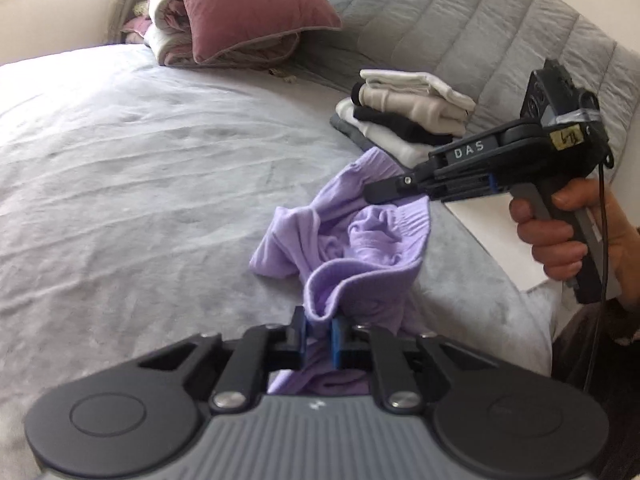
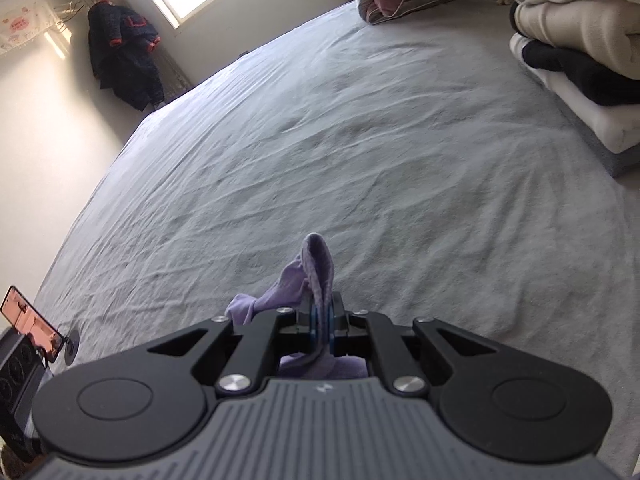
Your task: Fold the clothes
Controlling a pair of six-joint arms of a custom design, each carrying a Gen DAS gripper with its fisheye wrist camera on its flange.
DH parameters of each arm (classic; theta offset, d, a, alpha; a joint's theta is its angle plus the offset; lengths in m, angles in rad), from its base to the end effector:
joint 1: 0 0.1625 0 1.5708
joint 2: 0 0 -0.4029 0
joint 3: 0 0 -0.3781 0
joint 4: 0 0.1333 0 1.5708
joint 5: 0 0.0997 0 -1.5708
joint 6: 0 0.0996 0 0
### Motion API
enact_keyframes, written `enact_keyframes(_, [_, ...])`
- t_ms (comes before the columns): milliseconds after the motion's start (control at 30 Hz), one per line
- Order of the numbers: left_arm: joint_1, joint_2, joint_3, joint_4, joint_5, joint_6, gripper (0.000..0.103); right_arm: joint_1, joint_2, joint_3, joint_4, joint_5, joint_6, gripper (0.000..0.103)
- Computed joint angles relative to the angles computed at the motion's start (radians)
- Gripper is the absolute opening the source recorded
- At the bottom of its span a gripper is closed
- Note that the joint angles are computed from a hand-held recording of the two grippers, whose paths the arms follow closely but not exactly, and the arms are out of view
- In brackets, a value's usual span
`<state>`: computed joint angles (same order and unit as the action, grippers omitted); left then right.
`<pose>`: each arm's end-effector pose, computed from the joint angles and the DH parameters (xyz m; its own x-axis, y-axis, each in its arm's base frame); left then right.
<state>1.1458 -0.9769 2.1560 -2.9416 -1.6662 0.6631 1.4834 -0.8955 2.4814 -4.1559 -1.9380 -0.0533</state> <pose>-0.0878 -0.4943 0.0686 -0.4597 0.8870 -0.0436 0.8726 0.4420 -0.2077 0.0642 -0.3853 0.1325 -0.9046 0.3530 0.2387 -0.0010 0.5585 -0.8295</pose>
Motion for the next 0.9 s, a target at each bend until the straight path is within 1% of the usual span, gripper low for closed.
enact_keyframes(133, [-0.006,-0.033,0.054,-0.102,-0.012,-0.051,0.008,-0.011,-0.007,0.012,-0.046,0.020,0.032,0.006])
enact_keyframes(233, [0.002,-0.071,0.080,-0.153,-0.036,-0.104,0.008,-0.002,-0.022,0.013,-0.064,0.045,0.092,0.006])
enact_keyframes(267, [0.006,-0.081,0.086,-0.170,-0.044,-0.121,0.008,0.008,-0.027,0.007,-0.065,0.052,0.107,0.006])
enact_keyframes(367, [0.014,-0.112,0.101,-0.213,-0.058,-0.169,0.007,0.063,-0.029,-0.037,-0.048,0.023,0.112,0.006])
enact_keyframes(500, [0.027,-0.153,0.117,-0.256,-0.058,-0.216,0.007,0.140,-0.016,-0.128,0.027,-0.026,0.102,0.006])
enact_keyframes(633, [0.054,-0.194,0.125,-0.299,-0.048,-0.265,0.007,0.208,0.036,-0.261,0.115,-0.065,0.077,0.006])
enact_keyframes(733, [0.076,-0.224,0.125,-0.324,-0.033,-0.311,0.007,0.243,0.097,-0.372,0.171,-0.078,0.052,0.006])
enact_keyframes(900, [0.119,-0.259,0.110,-0.333,0.023,-0.369,0.007,0.276,0.208,-0.534,0.251,-0.070,0.012,0.006])
